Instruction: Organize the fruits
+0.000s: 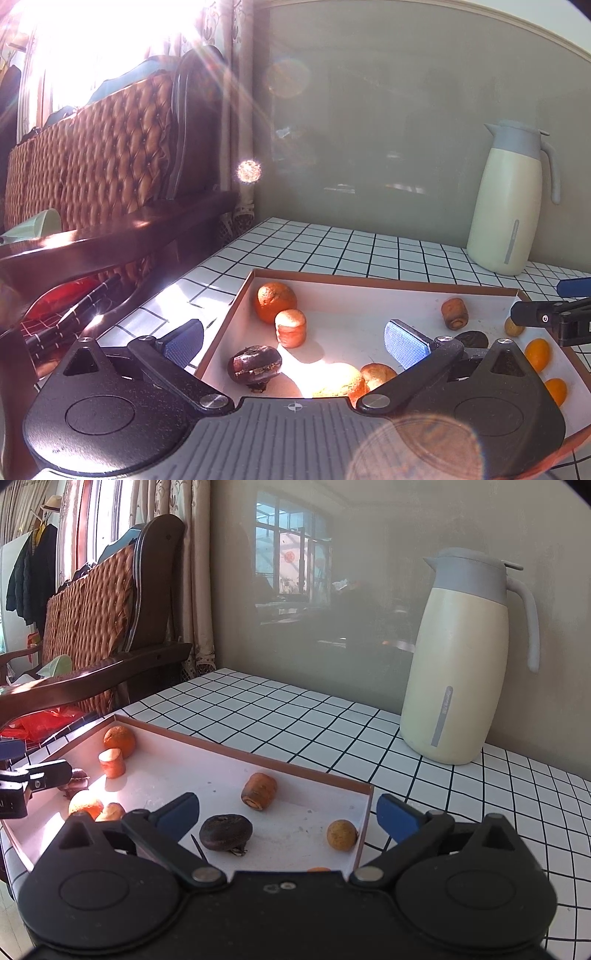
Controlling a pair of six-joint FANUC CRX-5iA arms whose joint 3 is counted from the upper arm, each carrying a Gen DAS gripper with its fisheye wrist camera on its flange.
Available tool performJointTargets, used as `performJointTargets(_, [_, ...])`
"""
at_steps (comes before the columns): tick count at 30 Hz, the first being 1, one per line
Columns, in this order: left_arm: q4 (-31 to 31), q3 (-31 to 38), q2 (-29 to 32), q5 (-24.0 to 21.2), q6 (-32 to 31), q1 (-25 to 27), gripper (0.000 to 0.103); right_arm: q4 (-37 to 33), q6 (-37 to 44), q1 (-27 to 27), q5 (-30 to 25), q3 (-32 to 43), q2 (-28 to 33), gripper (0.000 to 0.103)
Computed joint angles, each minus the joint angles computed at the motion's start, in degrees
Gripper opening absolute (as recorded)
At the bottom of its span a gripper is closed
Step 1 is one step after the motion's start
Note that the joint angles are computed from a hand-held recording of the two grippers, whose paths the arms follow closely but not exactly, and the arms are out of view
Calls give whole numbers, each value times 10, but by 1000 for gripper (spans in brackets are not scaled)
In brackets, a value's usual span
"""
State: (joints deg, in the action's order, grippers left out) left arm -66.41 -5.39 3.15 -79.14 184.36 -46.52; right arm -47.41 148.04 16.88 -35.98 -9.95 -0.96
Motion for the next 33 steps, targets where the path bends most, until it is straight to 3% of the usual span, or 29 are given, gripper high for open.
performJointTargets(23, [1,2,2,-2,-3,-1,103,3,-4,3,-2,-2,-2,97])
performJointTargets(33, [-9,14,6,-27,-1,-25,103,-2,-1,-5,-10,-8,-18,97])
